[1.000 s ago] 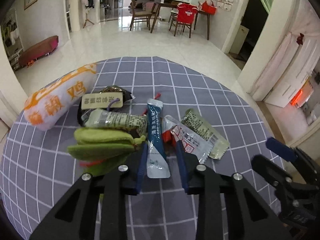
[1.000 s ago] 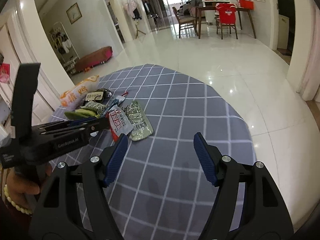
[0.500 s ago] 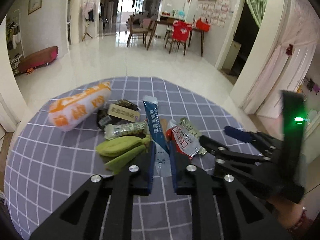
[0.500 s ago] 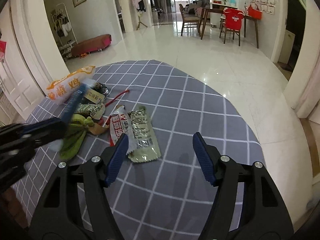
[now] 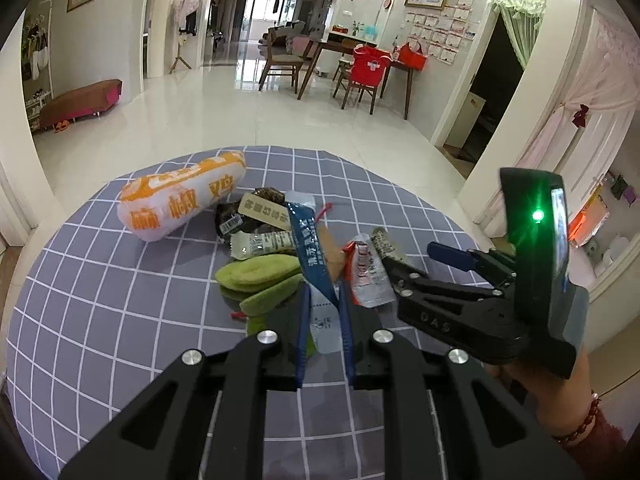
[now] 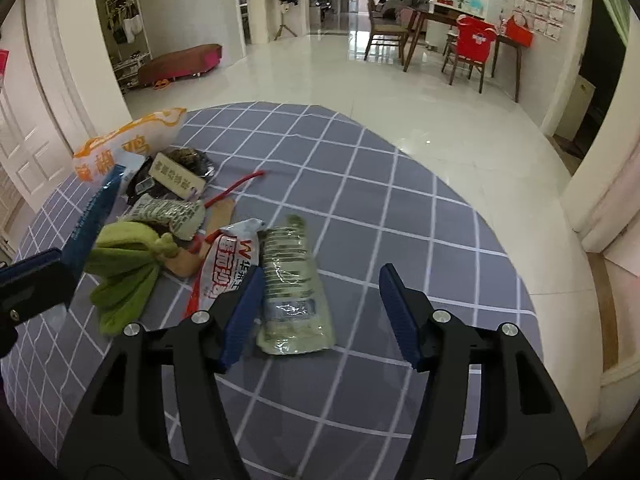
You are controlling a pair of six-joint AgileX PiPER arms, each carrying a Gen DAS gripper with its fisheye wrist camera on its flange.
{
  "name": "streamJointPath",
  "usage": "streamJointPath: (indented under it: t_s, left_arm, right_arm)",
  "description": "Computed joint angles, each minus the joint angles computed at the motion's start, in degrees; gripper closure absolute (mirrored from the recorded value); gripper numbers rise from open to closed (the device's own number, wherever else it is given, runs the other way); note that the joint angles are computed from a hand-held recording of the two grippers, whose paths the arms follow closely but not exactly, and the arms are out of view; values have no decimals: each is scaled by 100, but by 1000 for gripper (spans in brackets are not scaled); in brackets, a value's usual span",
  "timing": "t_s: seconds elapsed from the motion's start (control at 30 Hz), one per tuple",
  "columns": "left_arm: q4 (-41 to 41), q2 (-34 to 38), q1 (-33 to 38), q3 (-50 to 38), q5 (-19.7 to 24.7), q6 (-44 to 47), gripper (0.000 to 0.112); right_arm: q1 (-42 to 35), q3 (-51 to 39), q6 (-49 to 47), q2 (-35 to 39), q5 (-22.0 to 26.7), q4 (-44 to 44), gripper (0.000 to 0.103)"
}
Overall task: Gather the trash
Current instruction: 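Hold the blue tube with the left gripper while the right grasps the patterned packet, then carry both items to the bin and open both grippers over it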
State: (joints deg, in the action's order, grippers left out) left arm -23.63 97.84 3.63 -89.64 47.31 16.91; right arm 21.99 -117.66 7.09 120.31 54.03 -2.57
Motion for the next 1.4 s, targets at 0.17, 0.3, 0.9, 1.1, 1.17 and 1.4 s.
streamJointPath:
  t_s: [0.17,0.3,0.9,1.1,1.17,1.4]
  left_arm:
    - [-28,-27,1,22,17,23,98]
    - [-48,-174,-28,114,4,31,98]
    - [810,-1222,-1792,627,13,-976,98]
    - [1429,-918,-3184,320,-16,-1748,98]
    - [1489,-725,-3578,184,-24,-1881,98]
    - [2000,340,-4793,-698,-16,-2441,98]
  right_arm:
    - [97,-138,-101,85,70,-137,77]
    - [-81,561,-277,-409,-326,322,98]
    - [-1815,4975,-2431,-4288,-1449,3587,98]
    - [-3676,5902,-3669,-5467,-662,4593,98]
    - [-4571,6077,-4187,-5666,-188,4949,98]
    - [-6902,6610,-5474,-5779,833,5516,98]
